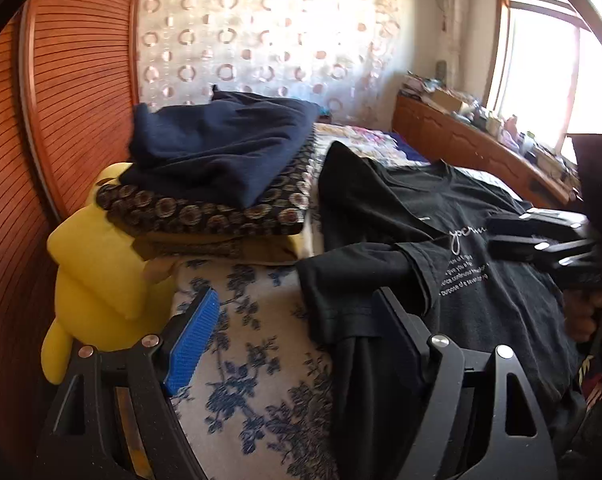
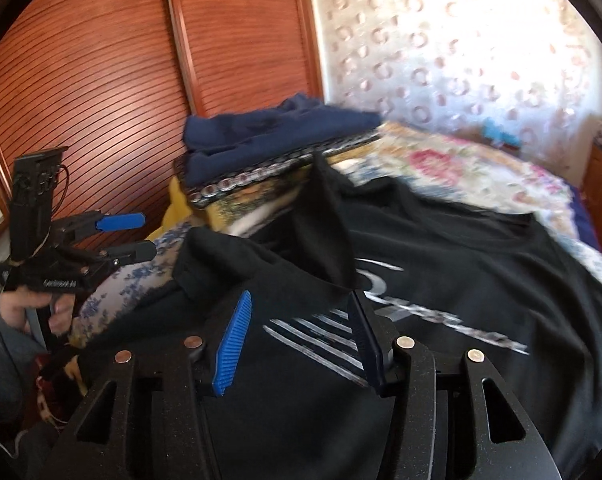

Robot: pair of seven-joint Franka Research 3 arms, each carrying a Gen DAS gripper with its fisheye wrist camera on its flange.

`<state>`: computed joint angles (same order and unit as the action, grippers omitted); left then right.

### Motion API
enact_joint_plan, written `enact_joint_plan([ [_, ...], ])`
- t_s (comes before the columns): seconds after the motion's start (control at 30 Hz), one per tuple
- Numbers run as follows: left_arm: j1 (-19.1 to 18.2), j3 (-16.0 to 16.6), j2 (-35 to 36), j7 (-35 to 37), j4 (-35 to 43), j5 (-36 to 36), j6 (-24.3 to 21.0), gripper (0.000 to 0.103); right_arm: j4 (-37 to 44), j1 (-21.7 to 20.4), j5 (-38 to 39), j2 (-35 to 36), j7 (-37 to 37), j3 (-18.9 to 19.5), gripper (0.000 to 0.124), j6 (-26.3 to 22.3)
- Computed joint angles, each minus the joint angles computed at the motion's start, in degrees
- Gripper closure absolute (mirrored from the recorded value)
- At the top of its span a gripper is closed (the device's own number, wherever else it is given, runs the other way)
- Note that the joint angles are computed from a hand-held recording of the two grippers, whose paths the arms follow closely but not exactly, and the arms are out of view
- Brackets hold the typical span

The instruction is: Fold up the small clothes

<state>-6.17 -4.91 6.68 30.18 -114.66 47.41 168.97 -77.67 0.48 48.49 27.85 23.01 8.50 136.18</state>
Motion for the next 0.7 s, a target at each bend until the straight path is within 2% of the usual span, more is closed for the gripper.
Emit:
enact_joint_plan([
  [0.1, -0.3, 0.5, -1.1, -3.0, -0.5, 3.3, -1.3, 0.023, 8.0, 2.6, -5.3, 5.9, 4.7, -0.6, 0.072, -3.3],
  [0.17, 0.0, 0.4, -1.8, -4.0, -1.2, 4.5, -1.2, 0.023, 11.3, 4.9, -9.9, 9.1, 8.2, -1.7, 0.072, -2.3],
  [0.23, 0.4, 0.0, -2.1, -4.1, -1.7, 4.7, -1.1, 0.023, 14.2, 6.1, -13.3, 11.6, 11.2, -2.0, 0.082, -2.3],
  [0.27, 0.6, -0.1, -2.1, -4.1, -1.8, 4.8, -1.0, 0.023, 14.5, 5.8, -15.9, 12.4, 12.5, -1.0, 0.086, -1.2],
  [0.33, 0.7, -0.4, -2.0, -3.8, -1.9, 4.8, -1.0, 0.023, 11.7, 6.1, -15.9, 10.9, 10.8, -1.5, 0.109, 1.6],
  [0.4, 0.8, -0.6, -1.8, -3.8, -1.8, 4.7, -1.1, 0.023, 11.2, 4.8, -15.3, 10.6, 8.9, 0.0, 0.116, 2.0],
  [0.53, 0.5, -0.7, -1.4, -4.3, -1.4, 4.4, -0.5, 0.023, 7.6, 0.6, -8.6, 7.6, 2.4, 3.6, 0.118, 4.0],
  [0.7, -0.3, -0.7, -1.0, -5.0, -0.4, 5.4, -0.1, 0.023, 1.1, -2.6, -0.4, 2.3, -3.8, 3.7, 0.118, 7.4],
])
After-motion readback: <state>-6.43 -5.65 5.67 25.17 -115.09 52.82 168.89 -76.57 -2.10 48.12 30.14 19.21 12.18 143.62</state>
